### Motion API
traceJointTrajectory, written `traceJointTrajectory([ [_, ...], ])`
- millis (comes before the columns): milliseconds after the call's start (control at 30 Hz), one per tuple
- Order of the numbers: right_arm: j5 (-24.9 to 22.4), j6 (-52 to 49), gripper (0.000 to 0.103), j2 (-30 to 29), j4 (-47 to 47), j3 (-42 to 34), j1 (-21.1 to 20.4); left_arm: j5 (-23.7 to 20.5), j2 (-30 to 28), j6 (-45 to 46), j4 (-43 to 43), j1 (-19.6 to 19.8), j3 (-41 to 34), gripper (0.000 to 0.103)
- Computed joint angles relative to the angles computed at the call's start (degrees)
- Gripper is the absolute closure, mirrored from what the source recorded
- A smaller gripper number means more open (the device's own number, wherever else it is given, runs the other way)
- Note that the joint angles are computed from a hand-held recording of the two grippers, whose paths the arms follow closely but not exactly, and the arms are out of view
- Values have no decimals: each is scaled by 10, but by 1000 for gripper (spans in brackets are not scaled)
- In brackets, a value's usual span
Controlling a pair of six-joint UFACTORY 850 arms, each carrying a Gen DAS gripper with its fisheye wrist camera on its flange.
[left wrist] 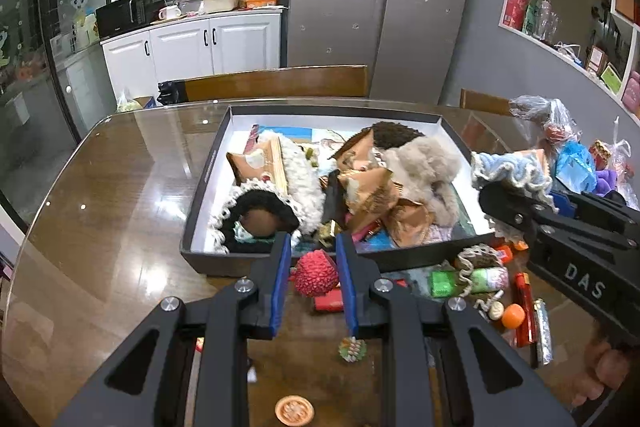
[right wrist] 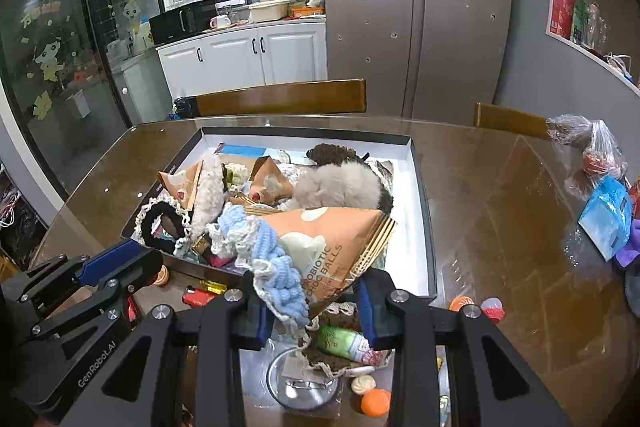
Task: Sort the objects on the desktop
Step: 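Lower the held items into the black box and open both tools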
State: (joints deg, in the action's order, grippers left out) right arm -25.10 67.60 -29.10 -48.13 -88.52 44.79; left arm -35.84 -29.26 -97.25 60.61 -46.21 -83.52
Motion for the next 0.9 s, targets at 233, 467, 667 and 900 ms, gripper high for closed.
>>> traceJointTrajectory([
  [233,0,-6,70,-13,10,-15,-6,5,-6,15,-9,21,-12,79],
  [467,-10,-35,70,-37,35,-41,-13,16,-32,50,-27,37,-46,79],
  [667,-18,-70,70,-59,65,-67,-20,25,-48,86,-49,50,-66,79],
  [900,-32,-87,70,-80,74,-98,-24,37,-63,105,-67,61,-74,79],
])
